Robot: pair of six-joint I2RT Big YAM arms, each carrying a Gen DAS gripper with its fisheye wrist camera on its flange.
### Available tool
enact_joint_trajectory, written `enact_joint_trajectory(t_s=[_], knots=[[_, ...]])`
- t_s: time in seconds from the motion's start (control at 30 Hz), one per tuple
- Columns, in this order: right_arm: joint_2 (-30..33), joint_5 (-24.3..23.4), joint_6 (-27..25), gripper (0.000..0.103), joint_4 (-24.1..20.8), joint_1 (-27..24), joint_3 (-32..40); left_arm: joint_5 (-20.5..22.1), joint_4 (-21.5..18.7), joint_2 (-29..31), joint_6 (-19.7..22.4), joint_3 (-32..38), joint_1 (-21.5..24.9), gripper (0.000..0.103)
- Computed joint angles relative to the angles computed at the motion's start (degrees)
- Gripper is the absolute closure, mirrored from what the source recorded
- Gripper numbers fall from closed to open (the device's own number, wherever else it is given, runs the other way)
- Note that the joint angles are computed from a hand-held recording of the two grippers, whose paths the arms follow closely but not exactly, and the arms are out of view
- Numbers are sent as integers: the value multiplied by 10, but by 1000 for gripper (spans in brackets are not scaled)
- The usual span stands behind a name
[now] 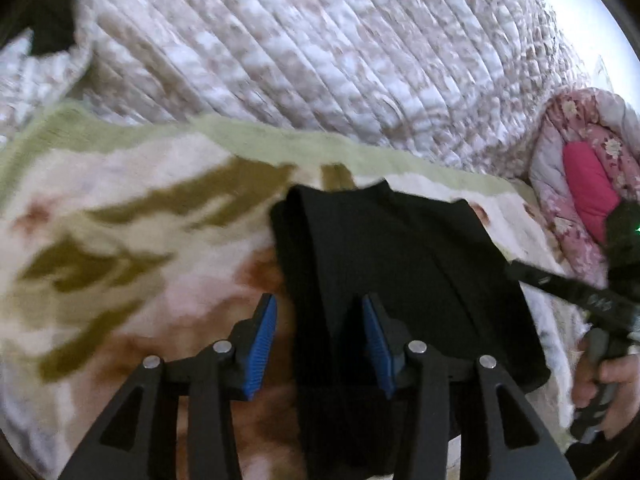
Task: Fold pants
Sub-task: 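Release the pants and withdraw both grippers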
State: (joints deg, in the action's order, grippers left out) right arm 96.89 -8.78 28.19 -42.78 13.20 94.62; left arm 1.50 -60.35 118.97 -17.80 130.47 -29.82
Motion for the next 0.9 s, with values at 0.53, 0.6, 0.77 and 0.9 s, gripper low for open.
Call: enact_joint_trajectory(t_s=[0.53, 0.6, 0.77, 0.9], knots=[[-24, 82, -119, 84, -40, 88, -27, -42, 107, -96, 47, -170, -48, 58], [-33, 80, -108, 84, -33, 86, -38, -46, 110, -103, 44, -176, -49, 57], [-76, 122, -100, 80, -16, 105, -76, -80, 131, -147, 32, -229, -62, 58], [-109, 141, -82, 57, -3, 121, -109, -80, 132, -175, -2, -265, -68, 58]])
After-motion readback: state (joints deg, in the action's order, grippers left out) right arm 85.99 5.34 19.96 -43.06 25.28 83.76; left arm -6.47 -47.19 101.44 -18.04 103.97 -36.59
